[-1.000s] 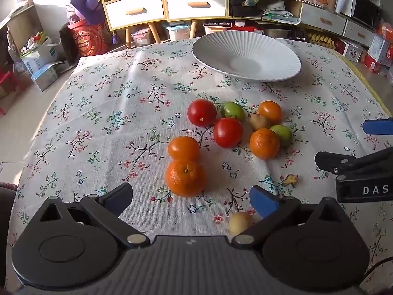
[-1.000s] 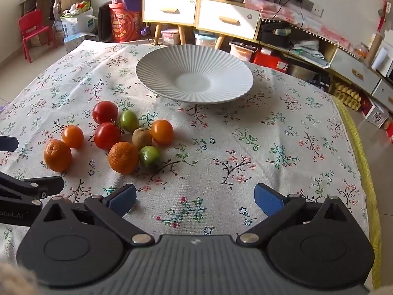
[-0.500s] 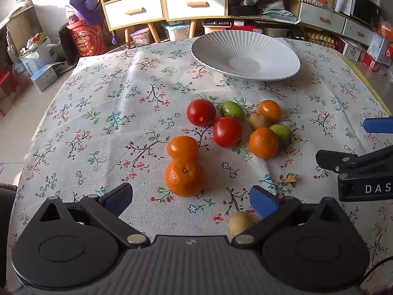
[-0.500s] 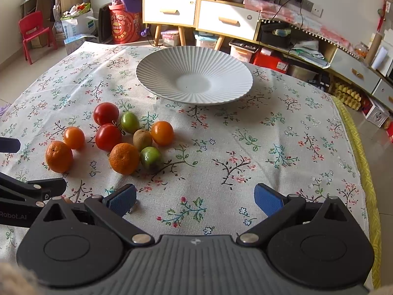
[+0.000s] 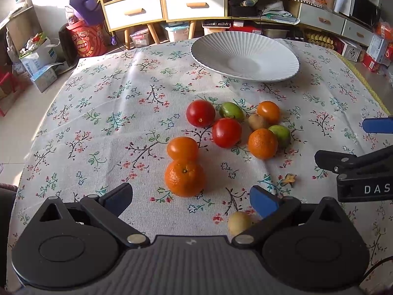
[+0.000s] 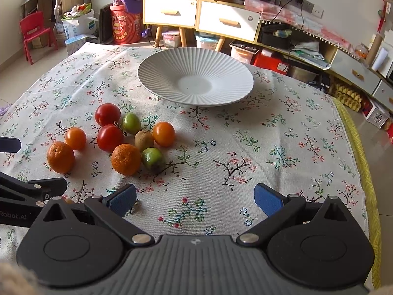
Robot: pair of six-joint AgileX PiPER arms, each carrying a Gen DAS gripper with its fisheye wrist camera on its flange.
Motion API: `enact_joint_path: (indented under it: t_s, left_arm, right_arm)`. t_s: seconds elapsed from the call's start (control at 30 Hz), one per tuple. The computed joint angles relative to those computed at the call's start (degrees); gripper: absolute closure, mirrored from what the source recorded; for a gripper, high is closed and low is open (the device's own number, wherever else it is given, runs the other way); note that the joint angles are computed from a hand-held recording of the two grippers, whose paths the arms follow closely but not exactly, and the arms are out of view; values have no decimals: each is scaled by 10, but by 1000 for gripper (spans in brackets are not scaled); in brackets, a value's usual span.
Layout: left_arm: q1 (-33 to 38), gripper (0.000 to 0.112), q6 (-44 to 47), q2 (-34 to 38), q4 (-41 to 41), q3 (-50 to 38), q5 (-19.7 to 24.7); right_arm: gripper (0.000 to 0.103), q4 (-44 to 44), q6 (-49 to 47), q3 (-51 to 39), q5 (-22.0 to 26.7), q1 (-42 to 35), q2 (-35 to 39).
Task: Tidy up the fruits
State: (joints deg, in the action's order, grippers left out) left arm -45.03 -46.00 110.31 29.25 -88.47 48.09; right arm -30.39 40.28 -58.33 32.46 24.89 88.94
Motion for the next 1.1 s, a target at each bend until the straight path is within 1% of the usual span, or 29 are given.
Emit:
enact_joint_path:
  t_s: [0.67, 1.1]
  left_arm:
    - [0, 15, 2, -1, -1, 1, 1]
    - [5, 15, 8, -3, -10, 6, -8]
  right_arm:
    - [1, 2, -3, 0, 1, -1, -1]
    - [1, 6, -3, 0, 0, -4, 0]
